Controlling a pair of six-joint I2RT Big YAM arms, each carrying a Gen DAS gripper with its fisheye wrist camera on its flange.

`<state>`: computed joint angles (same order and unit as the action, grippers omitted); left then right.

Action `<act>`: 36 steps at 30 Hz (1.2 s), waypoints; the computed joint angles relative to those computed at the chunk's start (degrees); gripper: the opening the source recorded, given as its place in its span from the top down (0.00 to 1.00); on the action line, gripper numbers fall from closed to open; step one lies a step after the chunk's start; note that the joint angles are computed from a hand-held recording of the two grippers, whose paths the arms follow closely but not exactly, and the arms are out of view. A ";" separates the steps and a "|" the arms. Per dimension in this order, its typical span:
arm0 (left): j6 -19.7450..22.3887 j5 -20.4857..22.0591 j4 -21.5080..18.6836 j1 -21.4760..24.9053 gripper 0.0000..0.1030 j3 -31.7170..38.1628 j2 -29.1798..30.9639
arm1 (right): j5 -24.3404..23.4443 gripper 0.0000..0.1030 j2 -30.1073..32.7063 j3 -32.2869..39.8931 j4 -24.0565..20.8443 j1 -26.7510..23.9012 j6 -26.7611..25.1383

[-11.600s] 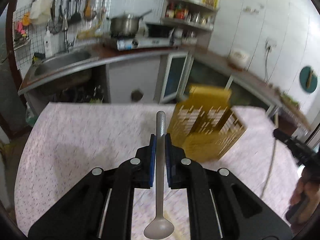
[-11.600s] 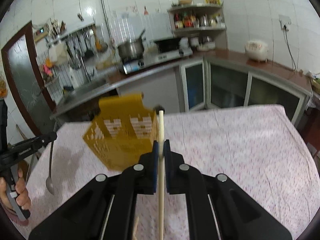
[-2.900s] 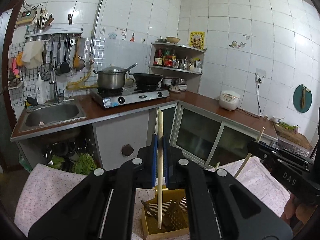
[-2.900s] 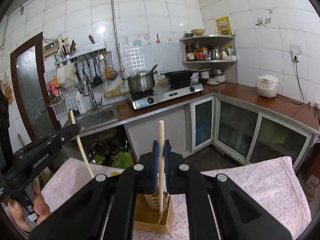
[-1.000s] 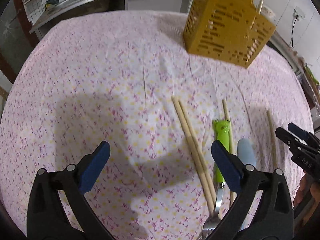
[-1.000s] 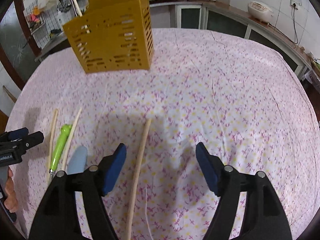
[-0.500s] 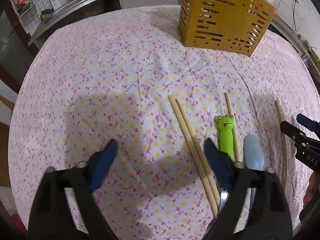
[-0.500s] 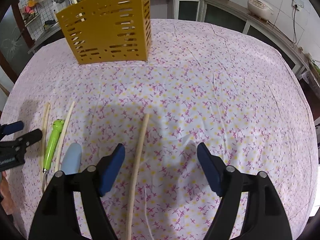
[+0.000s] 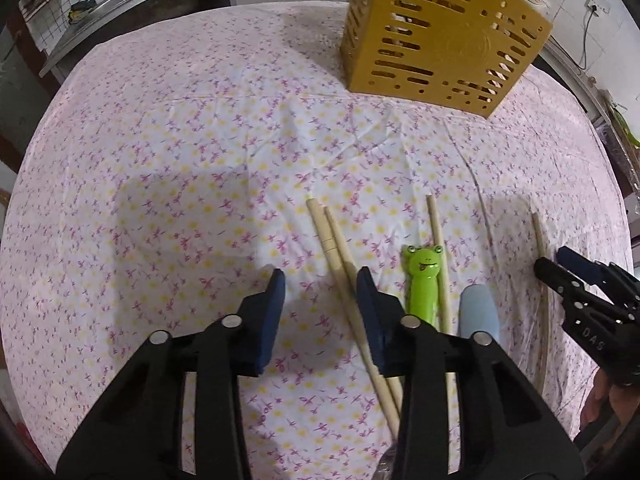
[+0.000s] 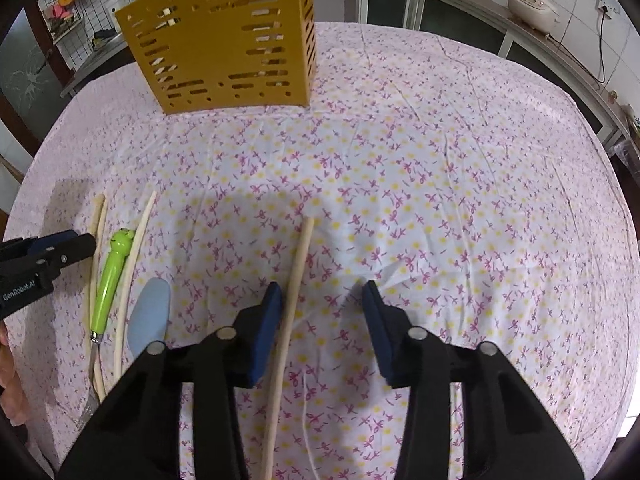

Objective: Organize utensils

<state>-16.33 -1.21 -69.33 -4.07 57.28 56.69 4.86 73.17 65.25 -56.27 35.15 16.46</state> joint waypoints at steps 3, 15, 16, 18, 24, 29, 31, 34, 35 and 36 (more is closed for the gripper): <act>-0.43 0.73 -0.52 -0.91 0.71 0.81 1.38 | -0.11 0.71 0.37 0.61 -0.80 0.19 -0.30; 0.84 3.14 -1.26 3.16 0.80 1.18 -0.39 | -2.65 0.75 0.75 1.24 -1.24 -1.05 -0.86; 1.06 2.60 -1.49 3.10 0.80 1.27 -0.27 | -2.53 0.75 0.83 1.29 -1.25 -0.96 -1.00; 1.27 2.71 -1.59 3.27 0.80 1.28 0.50 | -2.54 0.75 0.82 1.29 -1.20 -0.93 -1.04; 1.00 2.50 -0.54 2.48 0.80 0.61 0.62 | -3.00 0.75 0.64 0.87 -0.99 -1.33 -1.31; 0.46 2.79 -0.92 1.58 0.80 1.65 2.85 | -2.71 0.75 1.03 1.13 -1.06 -1.23 -1.31; 0.63 3.80 -1.34 1.45 0.80 2.69 4.61 | -2.32 0.75 1.25 1.40 -1.39 -1.00 -1.26; 0.33 3.78 -2.42 0.58 0.80 4.48 7.46 | -2.23 0.75 1.53 1.81 -1.91 -0.96 -1.15; 0.36 3.40 -2.88 0.33 0.80 4.92 7.92 | -2.24 0.75 1.63 1.96 -2.03 -0.98 -1.12; 0.56 2.97 -3.17 0.06 0.81 5.19 8.17 | -2.24 0.75 1.59 2.00 -2.19 -1.06 -1.18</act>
<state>-15.76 1.75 -72.49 -4.02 62.46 64.86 2.61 74.76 67.25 -58.46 34.09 15.28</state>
